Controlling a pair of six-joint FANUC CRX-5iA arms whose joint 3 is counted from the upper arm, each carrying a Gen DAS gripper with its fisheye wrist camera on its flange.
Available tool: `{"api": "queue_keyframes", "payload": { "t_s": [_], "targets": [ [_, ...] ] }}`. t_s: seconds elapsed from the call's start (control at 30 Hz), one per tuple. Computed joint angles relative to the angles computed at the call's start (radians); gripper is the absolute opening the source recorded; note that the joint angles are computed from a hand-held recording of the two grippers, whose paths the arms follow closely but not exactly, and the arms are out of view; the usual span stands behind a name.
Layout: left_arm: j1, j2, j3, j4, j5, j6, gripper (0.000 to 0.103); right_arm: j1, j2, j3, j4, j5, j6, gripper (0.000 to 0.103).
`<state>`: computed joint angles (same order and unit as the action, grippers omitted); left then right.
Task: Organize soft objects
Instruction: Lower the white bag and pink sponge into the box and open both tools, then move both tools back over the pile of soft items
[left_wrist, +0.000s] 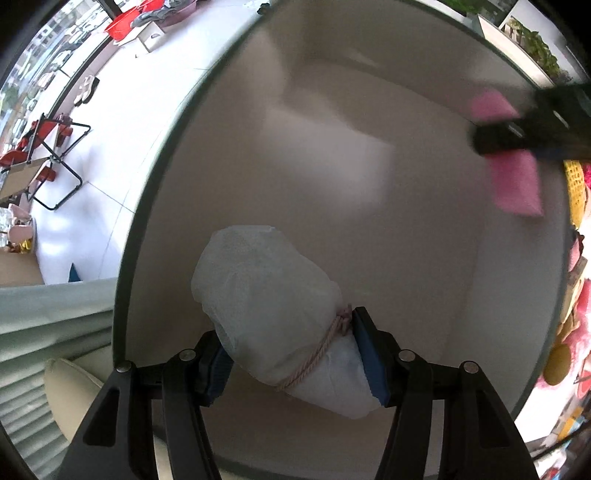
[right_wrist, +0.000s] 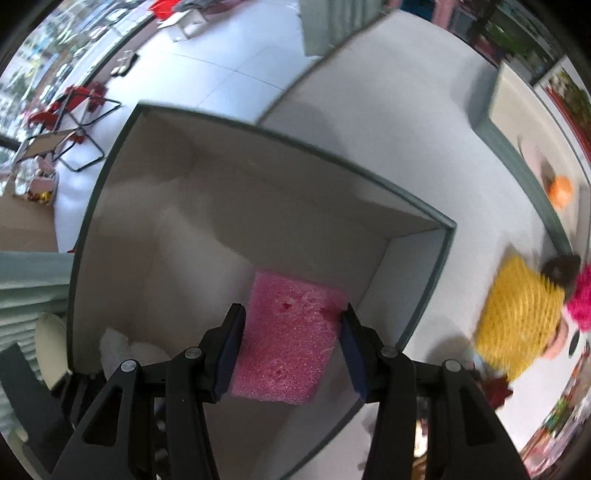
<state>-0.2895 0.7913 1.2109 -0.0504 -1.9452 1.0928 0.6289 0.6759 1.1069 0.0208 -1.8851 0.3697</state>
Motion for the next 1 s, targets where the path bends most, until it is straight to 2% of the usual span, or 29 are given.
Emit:
{"api": "queue_keyframes", "payload": {
  "t_s": [0.1,0.2,0.3,0.33,0.37,0.4,0.5,0.57,0.63,0.73,0.83,0.93,1.0],
  "targets": [
    [0.001,-0.003,-0.003,0.01,0.025,-0.038,0.061,0.009,-0.09,-0.139,-0.018,0.056,-0.07,0.054],
    [-0.007,-0.002,0.007,0.016,0.029,-0.041,0.061,0.02,-0.127,-0.196,-0.035,0.077,-0.102,0.054],
    [-0.016,-0.002,0.023,0.013,0.019,-0.012,0.074,0.028,-0.15,-0.231,-0.032,0.119,-0.09,0.056],
    [-0.01,-0.01,0.015,0.016,0.018,-0.01,0.084,0.029,-0.155,-0.237,-0.027,0.134,-0.084,0.063],
    [-0.011,-0.011,0.018,0.018,0.014,-0.001,0.09,0.033,-0.162,-0.245,-0.019,0.148,-0.08,0.078],
    [-0.011,-0.011,0.025,0.018,0.01,0.006,0.103,0.037,-0.165,-0.244,-0.006,0.16,-0.076,0.085],
    [-0.011,-0.041,-0.018,0.029,0.029,0.029,0.103,0.047,-0.162,-0.223,0.021,0.163,-0.051,0.088],
    [-0.006,-0.008,0.047,0.035,-0.002,0.043,0.103,0.058,-0.146,-0.181,0.038,0.141,-0.034,0.103],
    [-0.006,0.02,0.107,0.03,-0.047,0.054,0.103,0.072,-0.148,-0.167,0.067,0.129,-0.029,0.103],
    [-0.001,0.025,0.127,0.039,-0.071,0.068,0.103,0.096,-0.158,-0.154,0.089,0.102,-0.043,0.103],
    [-0.005,-0.035,0.034,0.034,-0.016,0.062,0.103,0.116,-0.177,-0.16,0.105,0.083,-0.05,0.103],
    [-0.01,-0.098,-0.047,0.029,0.022,0.051,0.103,0.13,-0.152,-0.094,0.113,0.043,-0.055,0.103],
    [-0.011,-0.115,-0.059,0.031,0.029,0.048,0.103,0.14,-0.166,-0.1,0.113,0.044,-0.065,0.103]
  ]
}}
